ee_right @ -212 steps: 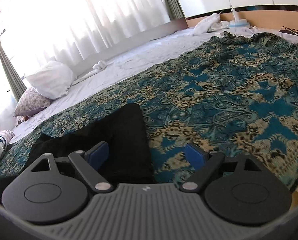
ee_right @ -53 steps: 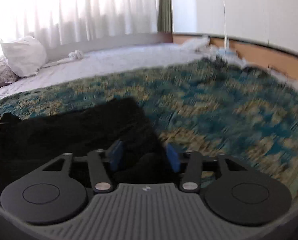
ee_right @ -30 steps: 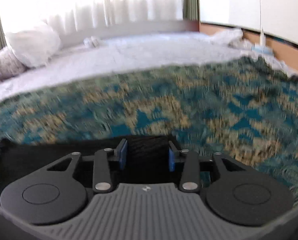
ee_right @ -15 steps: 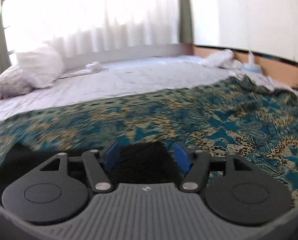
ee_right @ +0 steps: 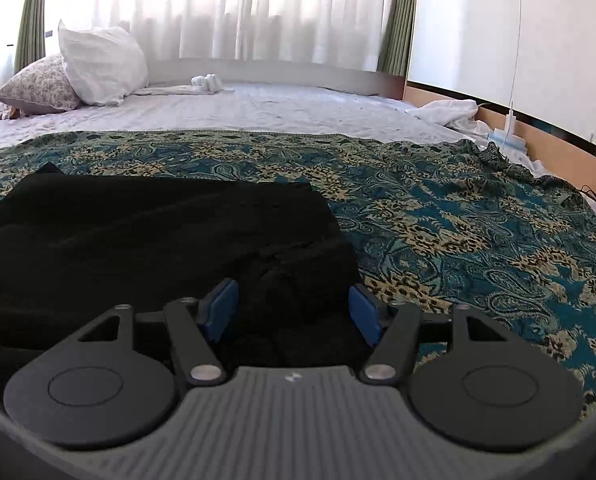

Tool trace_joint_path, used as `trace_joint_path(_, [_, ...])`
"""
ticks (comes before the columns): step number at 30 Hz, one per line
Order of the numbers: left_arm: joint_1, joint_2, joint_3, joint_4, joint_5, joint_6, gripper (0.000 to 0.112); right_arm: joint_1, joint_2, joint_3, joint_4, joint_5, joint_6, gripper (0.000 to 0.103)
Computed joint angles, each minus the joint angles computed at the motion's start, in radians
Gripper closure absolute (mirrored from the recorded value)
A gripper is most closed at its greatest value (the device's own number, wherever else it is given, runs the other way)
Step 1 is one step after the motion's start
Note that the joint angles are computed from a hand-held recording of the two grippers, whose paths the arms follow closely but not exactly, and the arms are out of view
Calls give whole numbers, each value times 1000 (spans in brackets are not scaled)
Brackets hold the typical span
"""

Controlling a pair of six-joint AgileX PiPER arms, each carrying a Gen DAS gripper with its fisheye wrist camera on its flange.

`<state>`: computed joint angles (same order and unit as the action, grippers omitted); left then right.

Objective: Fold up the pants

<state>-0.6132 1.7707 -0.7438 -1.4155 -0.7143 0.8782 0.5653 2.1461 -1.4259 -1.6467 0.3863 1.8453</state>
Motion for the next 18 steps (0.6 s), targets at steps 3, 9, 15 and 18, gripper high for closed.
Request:
trace_joint_path(3, [39, 35, -54, -28, 17, 18, 57, 7, 0, 9, -5, 13, 18, 27])
trace_joint_path(9, [50, 84, -102, -112, -66, 10, 54, 0, -15, 31, 35, 24, 15, 26])
trace_joint_path(15, [77, 76, -66, -64, -51, -37, 54, -32, -36, 63, 42, -28, 40, 21])
trace_joint_path(18, [90, 72, -56, -41, -32, -66, 54, -36, -40, 66, 63, -35, 10, 20])
